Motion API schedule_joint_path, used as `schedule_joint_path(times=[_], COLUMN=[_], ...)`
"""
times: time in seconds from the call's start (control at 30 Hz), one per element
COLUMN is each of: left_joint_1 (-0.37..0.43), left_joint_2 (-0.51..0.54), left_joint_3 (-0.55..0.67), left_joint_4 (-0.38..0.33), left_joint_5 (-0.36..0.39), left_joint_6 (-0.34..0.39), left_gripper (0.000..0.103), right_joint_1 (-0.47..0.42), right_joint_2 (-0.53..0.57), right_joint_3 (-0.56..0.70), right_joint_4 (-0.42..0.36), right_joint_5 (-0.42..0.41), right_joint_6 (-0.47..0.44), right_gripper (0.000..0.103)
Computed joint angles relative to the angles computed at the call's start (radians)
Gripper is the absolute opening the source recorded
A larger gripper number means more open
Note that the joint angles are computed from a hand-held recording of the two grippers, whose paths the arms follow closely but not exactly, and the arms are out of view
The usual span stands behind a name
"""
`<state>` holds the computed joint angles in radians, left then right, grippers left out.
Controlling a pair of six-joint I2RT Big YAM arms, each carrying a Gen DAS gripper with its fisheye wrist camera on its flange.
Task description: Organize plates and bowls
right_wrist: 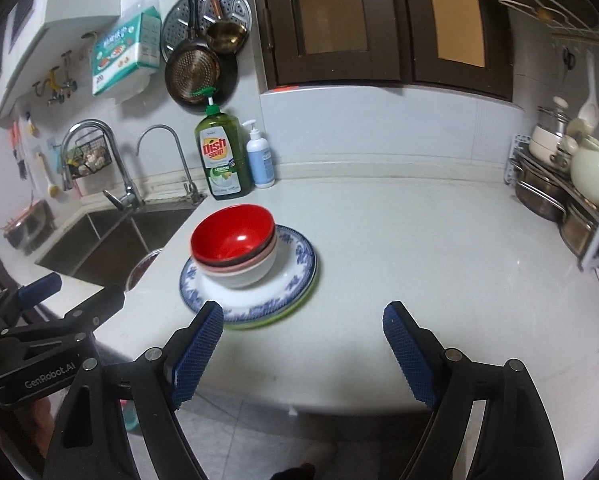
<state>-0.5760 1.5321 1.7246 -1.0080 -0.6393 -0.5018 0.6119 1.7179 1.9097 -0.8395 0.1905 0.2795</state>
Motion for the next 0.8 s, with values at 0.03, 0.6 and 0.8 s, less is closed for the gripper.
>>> schedule_joint_path(times=[0.03, 0.6, 0.8], left_joint_1=[-0.011, -0.100, -0.109], left_joint_2=[-0.019, -0.200, -0.245], left_joint_3=[-0.021, -0.191, -0.223], left_joint_4=[0.013, 0.126, 0.135], left_joint_5=[-0.008, -0.091, -0.085], left_joint_6=[0.003, 0.106, 0.121], left_gripper=[0.100, 0.103, 0.103], right_joint_1=[0.005, 0.125, 0.168], right_joint_2=[-0.025, -0.245, -0.264], right_joint_3=[-0.034, -0.275, -0.284], right_joint_4=[0.016, 0.094, 0.086], right_joint_5=[0.007, 0.184, 0.260], right_joint_6=[0.004, 0.056, 0.082], right_gripper=[0.083, 0.083, 0.083])
